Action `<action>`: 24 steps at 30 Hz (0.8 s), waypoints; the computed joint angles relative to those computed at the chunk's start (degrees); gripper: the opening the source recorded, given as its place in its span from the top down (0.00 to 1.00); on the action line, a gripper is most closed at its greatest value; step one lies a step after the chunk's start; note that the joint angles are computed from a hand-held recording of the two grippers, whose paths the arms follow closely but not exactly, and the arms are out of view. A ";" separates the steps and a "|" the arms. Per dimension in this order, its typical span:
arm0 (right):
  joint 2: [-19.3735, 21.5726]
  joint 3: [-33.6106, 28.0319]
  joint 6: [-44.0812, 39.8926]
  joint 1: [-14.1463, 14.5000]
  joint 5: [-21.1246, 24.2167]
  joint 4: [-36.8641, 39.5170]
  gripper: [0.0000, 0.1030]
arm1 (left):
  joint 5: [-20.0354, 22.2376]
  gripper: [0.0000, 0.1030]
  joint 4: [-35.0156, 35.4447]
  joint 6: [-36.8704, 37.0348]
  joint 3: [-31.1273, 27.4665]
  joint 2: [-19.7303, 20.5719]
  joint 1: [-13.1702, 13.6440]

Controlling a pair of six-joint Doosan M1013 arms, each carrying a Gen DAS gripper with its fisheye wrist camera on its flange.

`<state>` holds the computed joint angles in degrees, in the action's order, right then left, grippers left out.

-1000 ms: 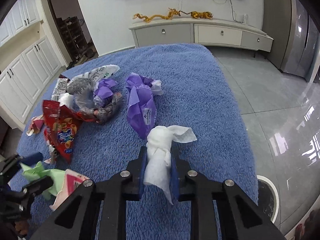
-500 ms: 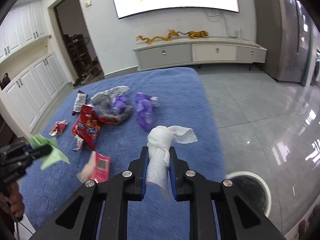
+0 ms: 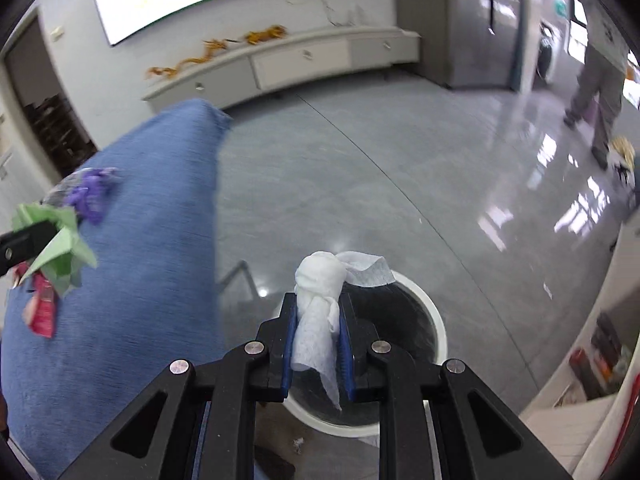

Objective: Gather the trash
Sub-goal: 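Carry both items over the white bin and open both tools to drop them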

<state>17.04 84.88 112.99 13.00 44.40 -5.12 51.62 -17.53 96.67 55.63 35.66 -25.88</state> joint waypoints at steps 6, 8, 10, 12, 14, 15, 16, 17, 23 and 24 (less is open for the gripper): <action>1.30 1.07 -0.70 -2.59 0.67 3.67 0.77 | 7.73 0.63 -0.77 -4.26 -11.86 8.35 -1.75; 1.50 1.29 -0.13 -2.95 0.91 3.42 0.65 | 10.27 0.50 -1.81 -5.21 -14.99 10.69 -2.03; 1.50 1.73 1.01 -3.16 0.95 2.70 0.59 | 12.91 0.49 -3.63 -5.41 -17.67 12.55 -2.14; 1.34 2.07 1.59 -3.40 0.92 2.65 0.59 | 14.10 0.49 -4.98 -5.31 -18.80 13.43 -2.16; 1.06 2.54 2.14 -3.63 0.74 2.28 0.59 | 13.64 0.49 -5.22 -4.56 -17.91 12.87 -2.28; 0.87 2.74 2.49 -3.63 0.68 2.07 0.59 | 12.95 0.49 -5.18 -3.90 -17.00 12.27 -2.33; 0.67 2.87 2.69 -3.66 0.49 1.95 0.59 | 11.81 0.49 -4.89 -2.96 -15.49 11.27 -2.37; 0.40 3.01 3.01 -3.54 0.33 1.61 0.59 | 10.24 0.49 -4.21 -2.19 -13.77 10.11 -2.44; -0.70 2.26 1.96 -1.71 -1.32 1.04 0.59 | 0.32 0.49 -0.80 -1.57 -4.05 3.29 -2.27; -0.72 1.67 1.40 -1.12 -1.53 1.09 0.59 | -0.77 0.49 -0.81 -1.38 -2.76 2.37 -2.00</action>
